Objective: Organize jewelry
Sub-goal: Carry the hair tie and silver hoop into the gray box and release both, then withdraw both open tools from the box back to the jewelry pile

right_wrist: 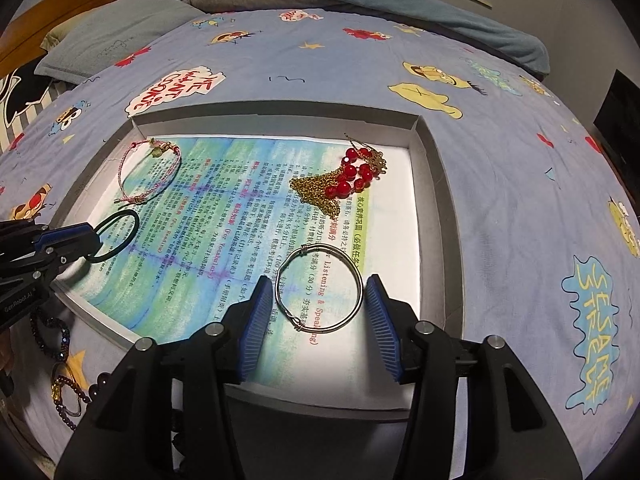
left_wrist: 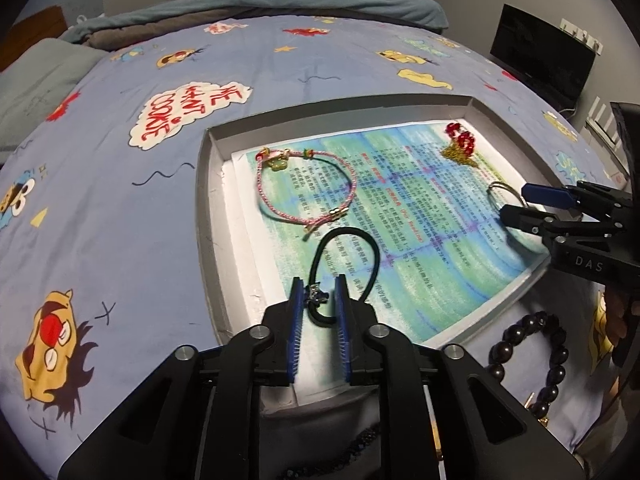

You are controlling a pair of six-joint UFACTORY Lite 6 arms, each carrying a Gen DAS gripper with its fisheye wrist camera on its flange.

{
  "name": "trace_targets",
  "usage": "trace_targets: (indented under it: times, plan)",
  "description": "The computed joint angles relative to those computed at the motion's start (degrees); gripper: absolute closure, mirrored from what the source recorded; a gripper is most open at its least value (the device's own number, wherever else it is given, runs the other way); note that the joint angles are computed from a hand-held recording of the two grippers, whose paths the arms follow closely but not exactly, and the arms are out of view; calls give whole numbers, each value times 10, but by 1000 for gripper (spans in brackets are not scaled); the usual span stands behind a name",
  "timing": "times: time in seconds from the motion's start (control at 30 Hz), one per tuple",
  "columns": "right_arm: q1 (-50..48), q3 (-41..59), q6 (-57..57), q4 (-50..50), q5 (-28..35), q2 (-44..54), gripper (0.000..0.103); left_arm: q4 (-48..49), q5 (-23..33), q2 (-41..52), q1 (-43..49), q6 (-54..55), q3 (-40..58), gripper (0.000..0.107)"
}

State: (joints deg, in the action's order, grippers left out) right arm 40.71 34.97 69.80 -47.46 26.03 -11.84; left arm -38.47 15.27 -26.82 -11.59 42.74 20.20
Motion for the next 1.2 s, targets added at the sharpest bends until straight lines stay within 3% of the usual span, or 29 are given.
trace_targets:
  times: [0.13, 0.27, 0.57, 0.8, 1.0, 1.2]
  plan:
    - [7, -1, 8, -1, 6, -8, 43, 3, 6, -15, 1, -4, -3, 80]
    - [26, -11, 32, -19, 21, -35, 37, 41, 10, -49, 0, -46, -10, 56]
    - [84, -36, 85, -52, 83, -116, 10, 74, 63, -138, 28, -83, -17, 39]
    - [128, -72, 109, -33, 145, -210, 6, 232, 100, -260, 1, -258, -29, 20]
    - [183, -89, 122, -14, 214, -285, 6, 210, 166, -353, 43, -235, -33, 16]
    - [303, -107, 188, -21, 327, -346, 6, 163, 230, -418, 122, -157, -40, 16]
